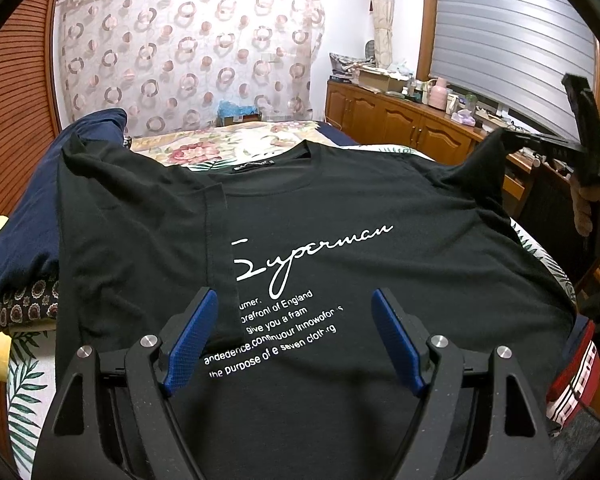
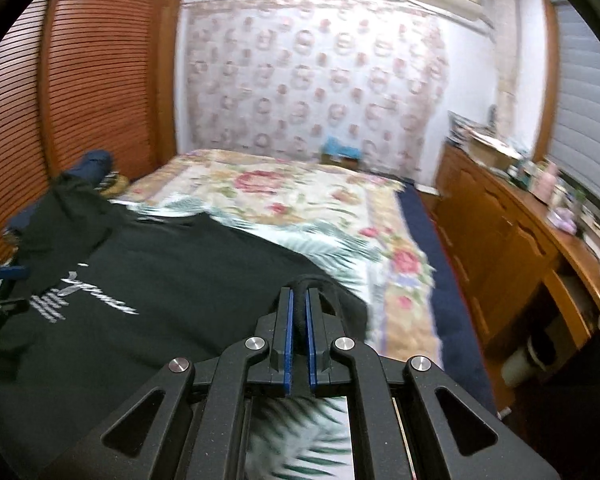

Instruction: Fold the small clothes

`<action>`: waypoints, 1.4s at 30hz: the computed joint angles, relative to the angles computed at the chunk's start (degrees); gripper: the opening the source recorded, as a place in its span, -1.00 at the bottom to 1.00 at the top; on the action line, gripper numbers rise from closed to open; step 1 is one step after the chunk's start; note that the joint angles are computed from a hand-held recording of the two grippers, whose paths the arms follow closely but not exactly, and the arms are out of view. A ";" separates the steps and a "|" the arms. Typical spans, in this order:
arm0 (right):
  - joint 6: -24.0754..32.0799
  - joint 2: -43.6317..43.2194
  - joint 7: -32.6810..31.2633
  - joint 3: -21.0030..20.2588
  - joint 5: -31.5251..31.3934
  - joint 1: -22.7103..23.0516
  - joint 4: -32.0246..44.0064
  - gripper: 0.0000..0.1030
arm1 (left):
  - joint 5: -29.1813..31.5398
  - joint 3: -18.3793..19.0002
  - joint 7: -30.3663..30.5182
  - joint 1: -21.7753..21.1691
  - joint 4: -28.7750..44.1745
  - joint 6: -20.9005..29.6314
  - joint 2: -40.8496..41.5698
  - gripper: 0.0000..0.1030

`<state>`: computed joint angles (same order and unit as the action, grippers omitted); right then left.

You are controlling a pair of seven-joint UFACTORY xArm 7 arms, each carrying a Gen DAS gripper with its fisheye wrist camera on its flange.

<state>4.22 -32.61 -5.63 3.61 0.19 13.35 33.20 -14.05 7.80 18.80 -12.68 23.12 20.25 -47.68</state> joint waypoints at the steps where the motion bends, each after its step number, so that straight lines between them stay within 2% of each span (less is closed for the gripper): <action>1: -0.21 0.49 -0.86 -0.82 0.44 2.37 0.17 -0.90 | -0.01 0.20 0.10 -0.03 -0.03 0.09 -0.07 0.55; 7: 0.66 2.91 -6.76 -4.73 4.18 14.63 -0.89 -0.90 | 0.02 0.07 0.01 -0.03 0.26 0.06 0.34 0.55; 11: 2.86 4.93 -9.07 -4.82 6.49 16.74 -2.32 -0.90 | 0.06 -0.14 -0.23 -0.04 0.22 0.07 0.23 0.55; 15: 4.22 6.00 -11.68 -6.14 8.98 16.40 -3.64 -0.90 | 0.10 -0.21 -0.37 -0.03 0.27 0.14 0.24 0.55; 17: 4.75 5.48 -12.03 -5.50 9.38 14.80 -4.42 -0.77 | 0.14 -0.19 -0.37 -0.02 0.25 0.15 0.20 0.55; 22: 6.62 2.48 -11.83 -4.57 10.72 12.83 -5.27 -0.64 | 0.18 -0.12 -0.32 -0.02 0.22 0.12 0.16 0.55; 24: 6.93 -0.02 -11.09 -3.85 10.53 11.54 -6.03 -0.47 | 0.19 -0.14 -0.34 -0.02 0.25 0.15 0.18 0.55; 26: 8.35 -1.35 -9.75 -2.75 9.77 9.79 -4.60 -0.15 | 0.19 -0.13 -0.32 -0.04 0.27 0.17 0.19 0.55; 28: 7.92 -2.31 -9.26 -3.05 9.75 9.33 -4.56 -0.06 | 0.15 -0.09 -0.31 -0.09 0.28 0.15 0.20 0.55; 31: 7.42 -2.32 -7.11 -1.89 8.55 6.56 -4.08 -0.05 | 0.16 -0.08 -0.33 -0.05 0.35 0.40 0.21 0.55; 35: 8.42 3.95 -5.24 -2.88 8.58 5.00 -0.29 -0.05 | 0.26 -0.30 -0.45 0.11 0.44 0.70 0.15 0.55; 40: 10.59 14.04 -5.83 -4.51 12.38 5.97 7.08 -0.06 | 0.11 -0.29 -0.64 0.10 0.74 1.01 0.41 0.55; 42: 11.75 16.24 -6.48 -4.11 13.49 5.42 9.29 -0.11 | 0.08 -0.33 -0.66 0.09 0.79 1.04 0.49 0.55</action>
